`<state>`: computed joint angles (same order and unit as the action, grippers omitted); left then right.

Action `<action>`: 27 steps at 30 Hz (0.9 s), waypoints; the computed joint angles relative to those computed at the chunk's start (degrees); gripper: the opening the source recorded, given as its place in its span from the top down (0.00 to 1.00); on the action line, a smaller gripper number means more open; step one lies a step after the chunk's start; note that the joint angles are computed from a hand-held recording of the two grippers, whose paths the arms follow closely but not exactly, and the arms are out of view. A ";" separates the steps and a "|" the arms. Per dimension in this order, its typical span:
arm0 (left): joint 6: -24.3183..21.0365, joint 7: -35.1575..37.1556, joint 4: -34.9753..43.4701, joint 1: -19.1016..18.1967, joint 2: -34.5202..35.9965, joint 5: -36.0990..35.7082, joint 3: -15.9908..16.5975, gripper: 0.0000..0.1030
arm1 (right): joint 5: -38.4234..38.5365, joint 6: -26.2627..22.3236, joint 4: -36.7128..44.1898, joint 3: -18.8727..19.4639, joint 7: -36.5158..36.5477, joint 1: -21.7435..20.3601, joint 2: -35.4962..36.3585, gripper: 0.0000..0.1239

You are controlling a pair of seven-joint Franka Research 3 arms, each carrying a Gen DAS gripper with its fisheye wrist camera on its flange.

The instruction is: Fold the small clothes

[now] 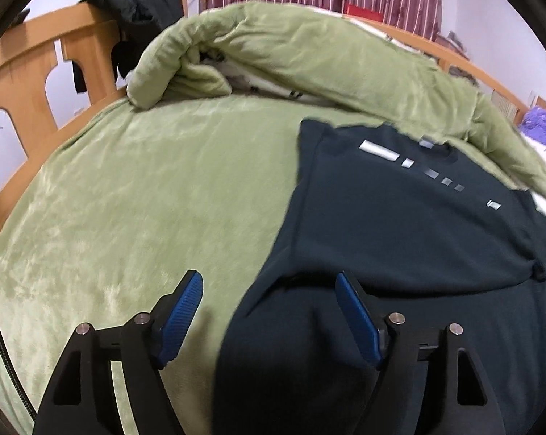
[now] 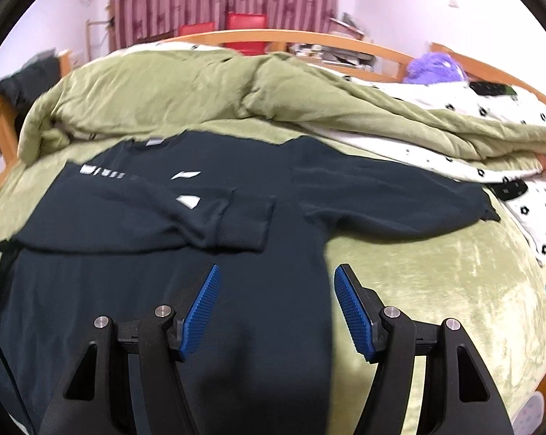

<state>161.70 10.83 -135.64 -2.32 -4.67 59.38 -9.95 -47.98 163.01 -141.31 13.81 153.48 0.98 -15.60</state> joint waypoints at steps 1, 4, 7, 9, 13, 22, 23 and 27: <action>-0.07 0.75 0.47 -0.32 -0.36 -1.11 -0.13 0.26 | 1.31 0.33 -0.21 -1.16 -1.05 0.08 -0.29 0.48; -0.49 2.28 2.18 -0.94 -0.69 -3.48 -0.62 0.25 | 3.60 1.13 -0.55 -3.58 -4.50 -1.89 -1.41 0.53; -3.28 0.38 5.72 -1.57 0.58 -1.36 -1.81 0.25 | 7.56 3.02 -0.56 -6.07 -9.66 -3.76 -0.99 0.63; -6.26 -0.57 8.79 -2.54 2.40 1.35 -2.35 0.25 | 9.69 4.07 -0.28 -6.84 -12.48 -5.34 0.14 0.65; -11.57 -1.41 14.86 -5.66 6.87 4.75 -2.21 0.24 | 9.27 5.69 1.49 -7.39 -13.76 -9.97 4.39 0.64; -12.70 -3.31 24.23 -11.36 17.79 4.83 0.89 0.24 | 11.45 11.50 8.46 -15.61 -16.48 -10.70 19.09 0.60; -12.30 -3.48 25.02 -11.84 19.05 4.22 1.27 0.24 | 13.76 12.26 9.12 -16.07 -17.72 -10.53 20.46 0.58; -13.07 -1.79 27.31 -13.66 22.37 1.23 2.50 0.24 | 23.38 14.39 12.55 -16.11 -23.08 -10.68 25.94 0.56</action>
<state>148.63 9.04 -108.33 -15.99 17.70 60.61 -7.45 -24.60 177.40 -128.76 -2.30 130.40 -9.70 10.34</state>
